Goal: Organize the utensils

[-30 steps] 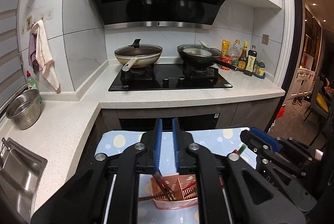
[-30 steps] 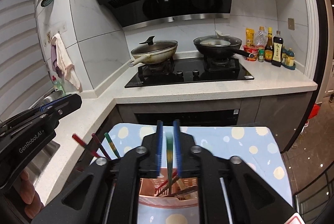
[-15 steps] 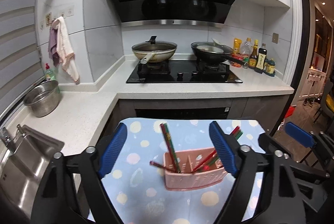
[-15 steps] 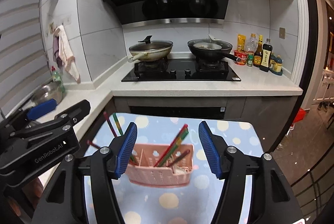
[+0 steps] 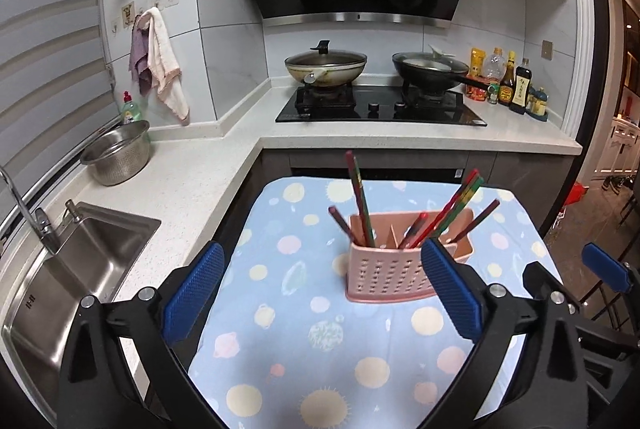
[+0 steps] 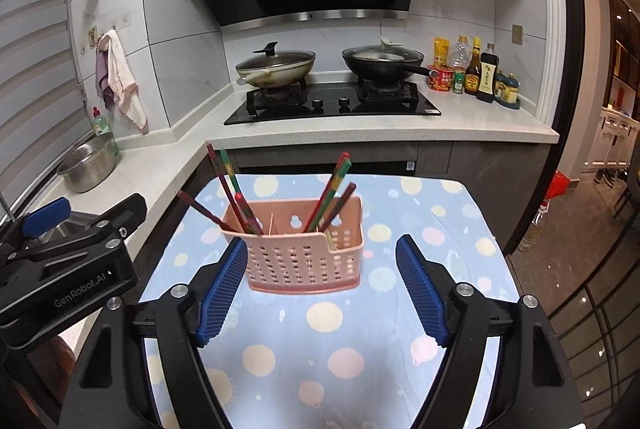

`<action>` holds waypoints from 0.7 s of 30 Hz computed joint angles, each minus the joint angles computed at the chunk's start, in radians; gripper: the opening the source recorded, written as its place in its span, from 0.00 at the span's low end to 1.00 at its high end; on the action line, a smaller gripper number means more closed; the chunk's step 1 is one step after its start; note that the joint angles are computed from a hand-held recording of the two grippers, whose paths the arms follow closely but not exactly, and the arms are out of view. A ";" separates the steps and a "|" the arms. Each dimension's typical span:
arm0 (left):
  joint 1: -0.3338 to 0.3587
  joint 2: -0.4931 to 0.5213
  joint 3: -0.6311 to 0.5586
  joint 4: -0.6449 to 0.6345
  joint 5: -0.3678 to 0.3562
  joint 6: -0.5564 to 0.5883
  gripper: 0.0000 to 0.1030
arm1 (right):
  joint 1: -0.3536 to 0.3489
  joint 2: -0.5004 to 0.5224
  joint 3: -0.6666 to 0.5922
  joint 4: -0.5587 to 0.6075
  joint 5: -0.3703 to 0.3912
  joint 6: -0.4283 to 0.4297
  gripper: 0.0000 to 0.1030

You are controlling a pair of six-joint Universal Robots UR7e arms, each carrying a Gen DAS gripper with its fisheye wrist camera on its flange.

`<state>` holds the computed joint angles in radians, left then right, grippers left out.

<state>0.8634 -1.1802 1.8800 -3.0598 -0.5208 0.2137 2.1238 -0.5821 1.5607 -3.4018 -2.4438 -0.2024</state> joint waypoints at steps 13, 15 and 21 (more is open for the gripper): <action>0.001 -0.055 0.068 0.088 0.009 -0.107 0.93 | 0.005 0.001 0.042 -0.033 -0.054 -0.018 0.85; 0.003 -0.058 0.067 0.113 0.013 -0.127 0.93 | 0.004 0.000 0.048 -0.041 -0.057 -0.015 0.95; 0.007 -0.064 0.061 0.170 -0.004 -0.169 0.93 | 0.002 -0.001 0.052 -0.055 -0.056 -0.022 0.94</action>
